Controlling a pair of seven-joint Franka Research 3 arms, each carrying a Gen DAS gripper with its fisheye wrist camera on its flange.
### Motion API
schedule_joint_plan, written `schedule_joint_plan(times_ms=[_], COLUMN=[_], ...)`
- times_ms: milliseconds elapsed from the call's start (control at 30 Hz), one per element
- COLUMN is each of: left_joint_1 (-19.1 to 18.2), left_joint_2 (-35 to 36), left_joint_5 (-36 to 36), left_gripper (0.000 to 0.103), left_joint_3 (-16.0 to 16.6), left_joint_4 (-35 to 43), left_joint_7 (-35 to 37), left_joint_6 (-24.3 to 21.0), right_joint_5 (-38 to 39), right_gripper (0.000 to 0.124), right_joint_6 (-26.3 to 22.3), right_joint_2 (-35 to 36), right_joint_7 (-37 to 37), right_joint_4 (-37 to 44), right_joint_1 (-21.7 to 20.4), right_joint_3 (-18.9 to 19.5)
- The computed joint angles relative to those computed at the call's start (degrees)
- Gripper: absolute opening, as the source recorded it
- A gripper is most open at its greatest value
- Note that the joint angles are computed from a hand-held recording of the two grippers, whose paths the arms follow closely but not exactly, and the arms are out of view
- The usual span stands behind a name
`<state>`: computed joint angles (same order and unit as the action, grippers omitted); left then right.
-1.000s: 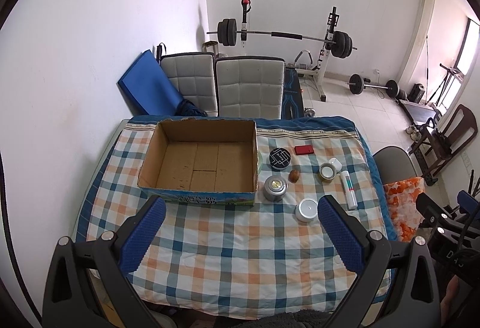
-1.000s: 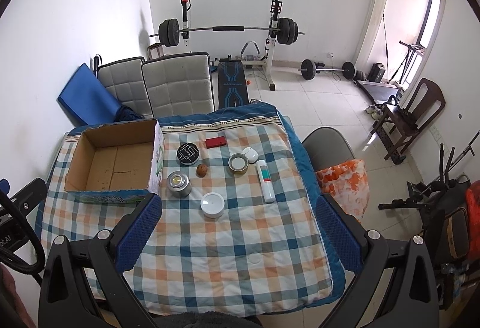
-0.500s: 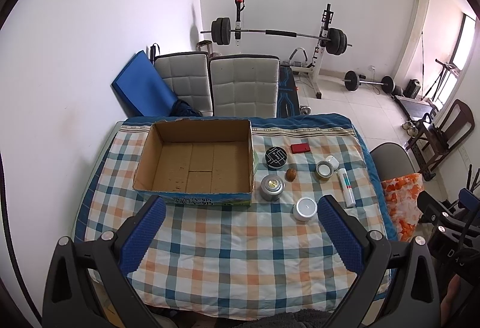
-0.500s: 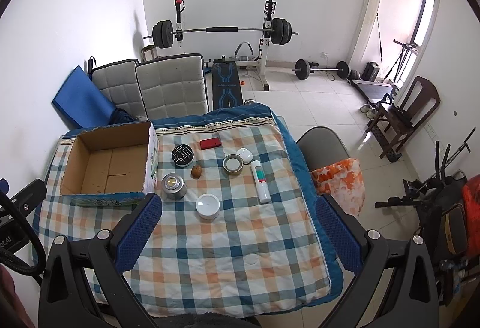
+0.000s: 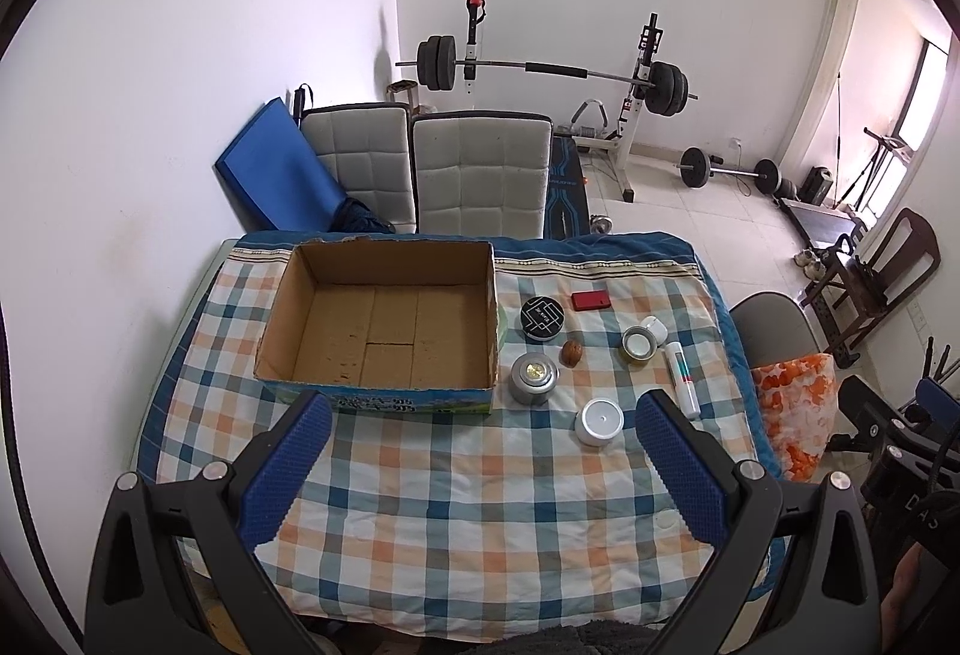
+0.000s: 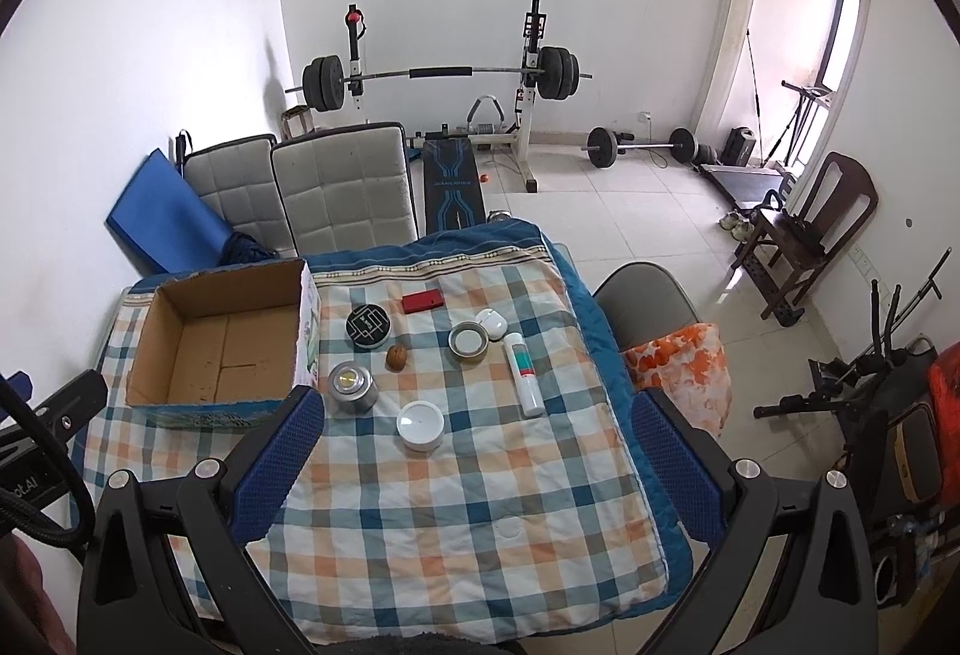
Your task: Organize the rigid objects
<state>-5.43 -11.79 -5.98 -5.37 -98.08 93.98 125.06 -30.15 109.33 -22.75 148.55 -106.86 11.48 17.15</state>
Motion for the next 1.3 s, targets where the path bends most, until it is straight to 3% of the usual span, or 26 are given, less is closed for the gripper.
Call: schedule_joint_plan(times_ms=[1000,1167,1300], left_joint_1=[0.19,0.22,0.03], left_joint_2=[-0.14,4.09,12.20], left_joint_5=[-0.83,1.56,5.99], left_gripper=[0.103,0.103,0.103], left_joint_3=[0.19,-1.10,-2.77], left_joint_4=[0.69,4.77,12.58], left_joint_7=[0.63,-1.57,-4.12], left_joint_6=[-0.39,-1.32,-2.14], right_joint_5=[-0.84,2.26,6.76], right_gripper=[0.103,0.103,0.103], right_joint_6=[-0.49,1.58,3.80], right_joint_2=[0.41,-0.47,0.80], right_joint_7=[0.23,-0.91,-3.41], right_joint_4=[1.05,-1.03,-2.78], right_joint_1=[0.69,0.60,-0.90], right_joint_3=[0.34,-1.89,-5.23])
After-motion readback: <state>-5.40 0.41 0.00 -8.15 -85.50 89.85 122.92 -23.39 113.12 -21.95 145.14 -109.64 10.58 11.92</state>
